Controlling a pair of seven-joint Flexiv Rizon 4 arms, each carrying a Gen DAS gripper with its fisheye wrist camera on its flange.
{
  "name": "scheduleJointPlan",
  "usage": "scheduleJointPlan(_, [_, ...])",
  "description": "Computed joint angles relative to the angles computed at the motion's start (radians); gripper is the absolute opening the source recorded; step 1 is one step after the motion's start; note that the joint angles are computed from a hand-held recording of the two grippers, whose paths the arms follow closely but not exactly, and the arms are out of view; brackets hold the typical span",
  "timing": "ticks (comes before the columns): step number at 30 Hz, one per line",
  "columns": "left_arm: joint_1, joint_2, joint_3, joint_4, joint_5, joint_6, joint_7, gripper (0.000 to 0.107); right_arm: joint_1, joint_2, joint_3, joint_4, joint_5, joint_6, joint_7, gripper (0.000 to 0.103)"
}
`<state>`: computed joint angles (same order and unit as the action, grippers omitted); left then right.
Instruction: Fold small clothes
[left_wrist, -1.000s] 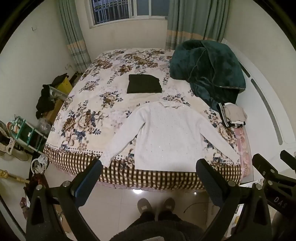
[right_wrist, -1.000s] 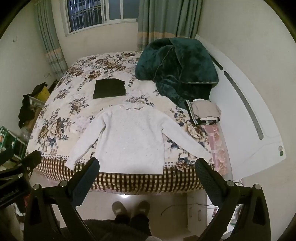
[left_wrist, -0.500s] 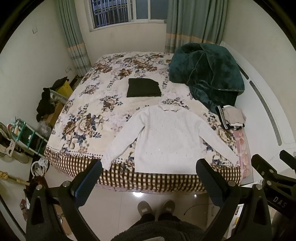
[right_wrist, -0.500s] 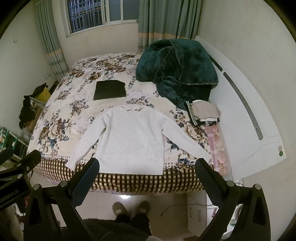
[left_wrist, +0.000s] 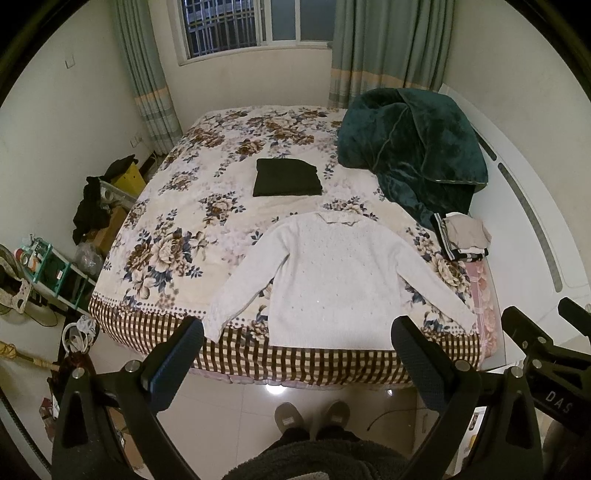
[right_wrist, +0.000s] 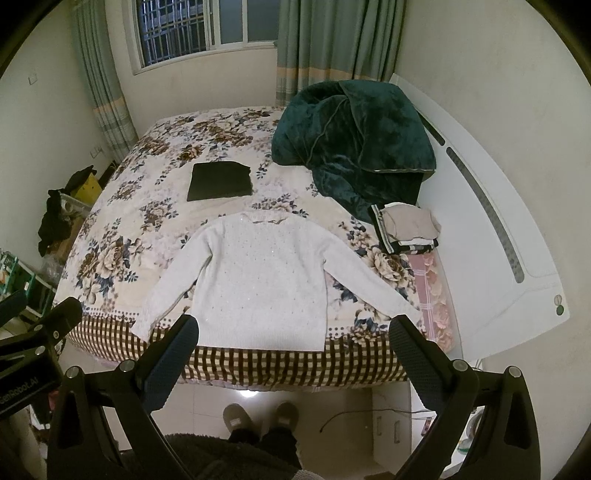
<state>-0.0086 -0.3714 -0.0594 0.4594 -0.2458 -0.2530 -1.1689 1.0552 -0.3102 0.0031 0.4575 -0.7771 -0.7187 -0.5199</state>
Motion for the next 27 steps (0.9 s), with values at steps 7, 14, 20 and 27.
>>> scheduleJointPlan(7, [0.002,0.019,0.002,0.033,-0.002,0.014,0.006,0.103,0.016,-0.054,-0.056,-0.105,0.000,-0.027,-0.062,0.103])
scheduleJointPlan(14, [0.002,-0.018,-0.002,-0.030,-0.002,-0.011,-0.001,0.103,0.017,-0.034,-0.051,-0.062,0.000,-0.011,-0.049,0.103])
scheduleJointPlan(20, [0.003,-0.013,-0.003,-0.019,-0.007,-0.003,-0.003,0.103,0.006,-0.017,-0.026,-0.030,-0.008,0.001,-0.037,0.103])
scheduleJointPlan(27, [-0.003,-0.064,-0.004,-0.110,-0.007,-0.040,-0.021,0.103,0.015,-0.048,-0.069,-0.090,0.001,-0.013,-0.075,0.103])
